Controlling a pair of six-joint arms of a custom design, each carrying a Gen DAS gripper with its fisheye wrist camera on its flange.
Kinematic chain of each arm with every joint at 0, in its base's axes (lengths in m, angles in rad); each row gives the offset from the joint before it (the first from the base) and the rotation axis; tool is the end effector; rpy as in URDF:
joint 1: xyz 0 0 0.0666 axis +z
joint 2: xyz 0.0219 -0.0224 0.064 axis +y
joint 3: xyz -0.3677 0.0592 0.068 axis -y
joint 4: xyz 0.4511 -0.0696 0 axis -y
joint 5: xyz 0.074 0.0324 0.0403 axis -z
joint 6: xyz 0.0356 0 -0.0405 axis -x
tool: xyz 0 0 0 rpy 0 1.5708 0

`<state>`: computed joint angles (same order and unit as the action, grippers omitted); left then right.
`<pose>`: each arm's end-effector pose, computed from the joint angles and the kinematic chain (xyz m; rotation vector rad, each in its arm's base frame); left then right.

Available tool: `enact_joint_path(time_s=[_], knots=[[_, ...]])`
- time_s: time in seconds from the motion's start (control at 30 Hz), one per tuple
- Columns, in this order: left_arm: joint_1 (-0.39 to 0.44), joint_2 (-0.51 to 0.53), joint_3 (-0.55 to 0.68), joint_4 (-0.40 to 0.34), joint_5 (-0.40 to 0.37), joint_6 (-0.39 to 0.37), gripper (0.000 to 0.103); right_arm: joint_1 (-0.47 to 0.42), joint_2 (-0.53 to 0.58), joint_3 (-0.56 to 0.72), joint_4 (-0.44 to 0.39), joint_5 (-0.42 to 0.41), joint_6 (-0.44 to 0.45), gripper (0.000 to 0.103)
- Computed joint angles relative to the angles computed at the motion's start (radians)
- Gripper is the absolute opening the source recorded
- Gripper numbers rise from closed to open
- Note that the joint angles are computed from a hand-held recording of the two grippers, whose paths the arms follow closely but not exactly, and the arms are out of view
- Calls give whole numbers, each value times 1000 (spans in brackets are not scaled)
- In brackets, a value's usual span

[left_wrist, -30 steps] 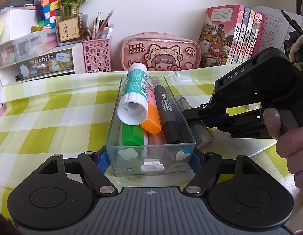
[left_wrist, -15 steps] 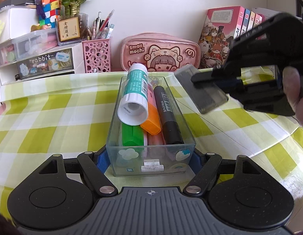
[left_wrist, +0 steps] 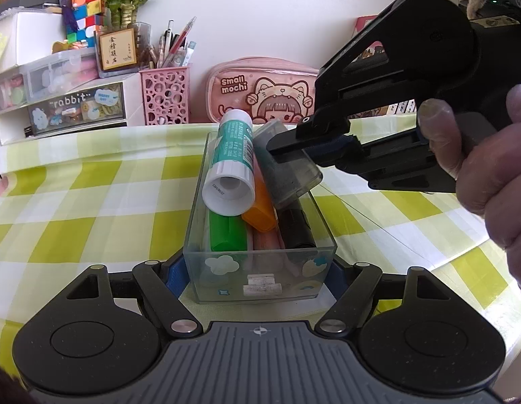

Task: Organize stationery
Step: 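Carry the dark grey strip into the clear tray and open the right gripper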

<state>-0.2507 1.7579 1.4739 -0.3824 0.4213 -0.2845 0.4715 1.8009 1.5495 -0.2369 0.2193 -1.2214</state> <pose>0.6489 -0.1816 0.2869 0.8000 2.0559 -0.4511 0.6316 0.3129 0.3097 0.9179 1.9445 0.8094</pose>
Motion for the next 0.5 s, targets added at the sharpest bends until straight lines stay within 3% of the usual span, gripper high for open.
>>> enact_joint_path(time_s=[0.17,0.5], knots=[[0,0,0,0,0,0,75,5,1,8,-26,9,15,43],[1,0,0,0,1,0,75,6,-37,-44,12,30,11,46]])
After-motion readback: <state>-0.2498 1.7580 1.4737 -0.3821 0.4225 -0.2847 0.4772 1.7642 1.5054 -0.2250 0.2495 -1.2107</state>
